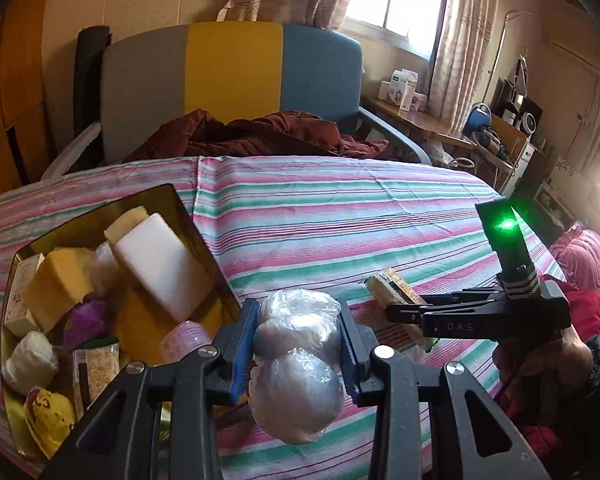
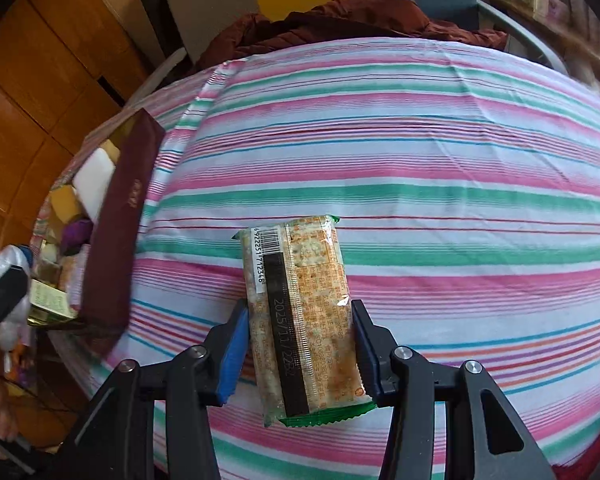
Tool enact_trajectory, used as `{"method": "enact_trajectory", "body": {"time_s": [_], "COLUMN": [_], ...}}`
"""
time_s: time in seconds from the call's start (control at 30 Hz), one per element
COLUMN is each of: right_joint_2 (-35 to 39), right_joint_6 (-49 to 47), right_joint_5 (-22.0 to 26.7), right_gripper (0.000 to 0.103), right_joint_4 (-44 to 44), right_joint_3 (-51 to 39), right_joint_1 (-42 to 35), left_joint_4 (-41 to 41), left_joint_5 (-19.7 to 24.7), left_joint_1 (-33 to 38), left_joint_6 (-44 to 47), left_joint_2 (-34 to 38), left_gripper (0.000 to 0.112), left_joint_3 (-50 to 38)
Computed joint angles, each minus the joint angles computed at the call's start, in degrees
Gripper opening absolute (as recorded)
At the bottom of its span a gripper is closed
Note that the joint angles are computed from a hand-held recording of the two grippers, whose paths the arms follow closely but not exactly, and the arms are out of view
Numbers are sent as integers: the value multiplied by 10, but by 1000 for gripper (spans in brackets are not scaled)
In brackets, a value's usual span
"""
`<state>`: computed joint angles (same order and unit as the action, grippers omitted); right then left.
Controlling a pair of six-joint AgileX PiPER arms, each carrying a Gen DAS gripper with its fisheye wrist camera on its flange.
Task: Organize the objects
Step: 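Carry the white bundle into the tray and release it while the right tool drops the snack bar there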
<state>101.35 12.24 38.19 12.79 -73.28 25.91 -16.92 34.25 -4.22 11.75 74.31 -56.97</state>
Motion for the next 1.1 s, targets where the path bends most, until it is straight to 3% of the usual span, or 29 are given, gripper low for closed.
{"method": "enact_trajectory", "body": {"time_s": [0.33, 0.63, 0.9, 1.1], "right_joint_2": [-23, -18, 78, 177], "right_joint_6": [18, 18, -9, 11], "right_joint_5": [-16, -17, 28, 96], "right_gripper": [49, 49, 49, 49], "right_joint_4": [19, 15, 33, 13], "right_joint_3": [4, -58, -216, -379], "right_joint_1": [29, 100, 165, 192], "left_joint_4": [-115, -209, -257, -271], "left_joint_5": [32, 106, 157, 162], "left_joint_1": [142, 369, 498, 490], "left_joint_6": [118, 230, 289, 309], "left_joint_2": [-43, -62, -50, -42], "left_gripper": [37, 37, 37, 37], "left_joint_3": [31, 40, 46, 49]}}
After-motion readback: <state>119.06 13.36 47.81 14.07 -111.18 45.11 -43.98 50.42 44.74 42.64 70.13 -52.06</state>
